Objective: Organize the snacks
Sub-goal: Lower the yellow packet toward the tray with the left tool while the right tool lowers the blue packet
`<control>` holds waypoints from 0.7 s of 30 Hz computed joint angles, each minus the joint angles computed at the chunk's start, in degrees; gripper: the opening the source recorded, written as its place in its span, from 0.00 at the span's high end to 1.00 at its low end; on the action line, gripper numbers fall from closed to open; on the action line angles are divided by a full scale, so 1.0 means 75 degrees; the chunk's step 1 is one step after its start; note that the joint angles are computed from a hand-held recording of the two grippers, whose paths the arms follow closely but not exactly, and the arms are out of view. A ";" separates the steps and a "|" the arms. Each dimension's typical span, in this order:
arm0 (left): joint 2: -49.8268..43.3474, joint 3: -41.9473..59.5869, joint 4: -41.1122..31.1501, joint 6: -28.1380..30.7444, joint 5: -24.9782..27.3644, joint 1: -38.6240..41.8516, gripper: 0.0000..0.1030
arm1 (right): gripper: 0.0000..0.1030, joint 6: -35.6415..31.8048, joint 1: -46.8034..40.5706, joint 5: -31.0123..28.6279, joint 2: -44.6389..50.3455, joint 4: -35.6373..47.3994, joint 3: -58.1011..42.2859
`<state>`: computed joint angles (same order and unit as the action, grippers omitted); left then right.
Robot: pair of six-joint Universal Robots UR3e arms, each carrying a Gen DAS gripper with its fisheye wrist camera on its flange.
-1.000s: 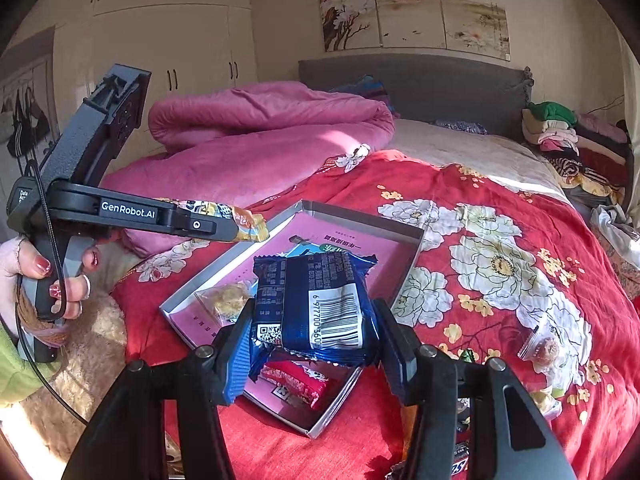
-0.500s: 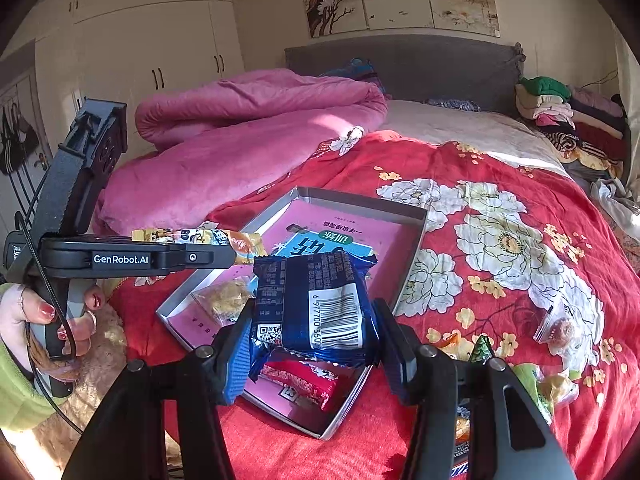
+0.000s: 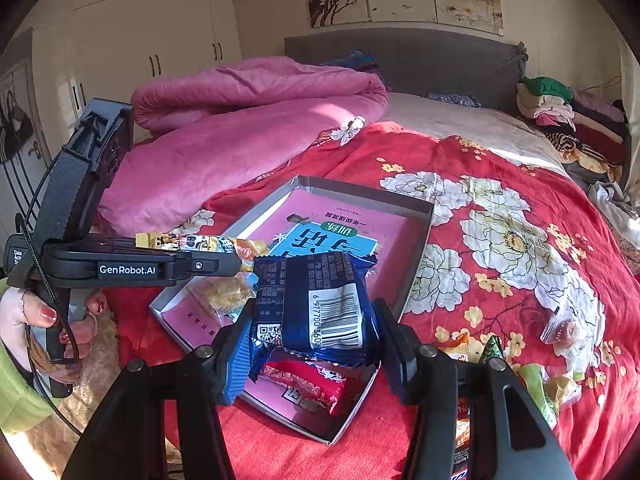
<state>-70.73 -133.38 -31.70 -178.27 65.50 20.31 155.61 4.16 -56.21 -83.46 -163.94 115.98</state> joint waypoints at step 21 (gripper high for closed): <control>-0.0327 0.0125 -0.0252 0.0195 0.0070 -0.0113 0.83 | 0.47 0.0287 0.0381 -0.0237 0.0659 0.0072 -0.0417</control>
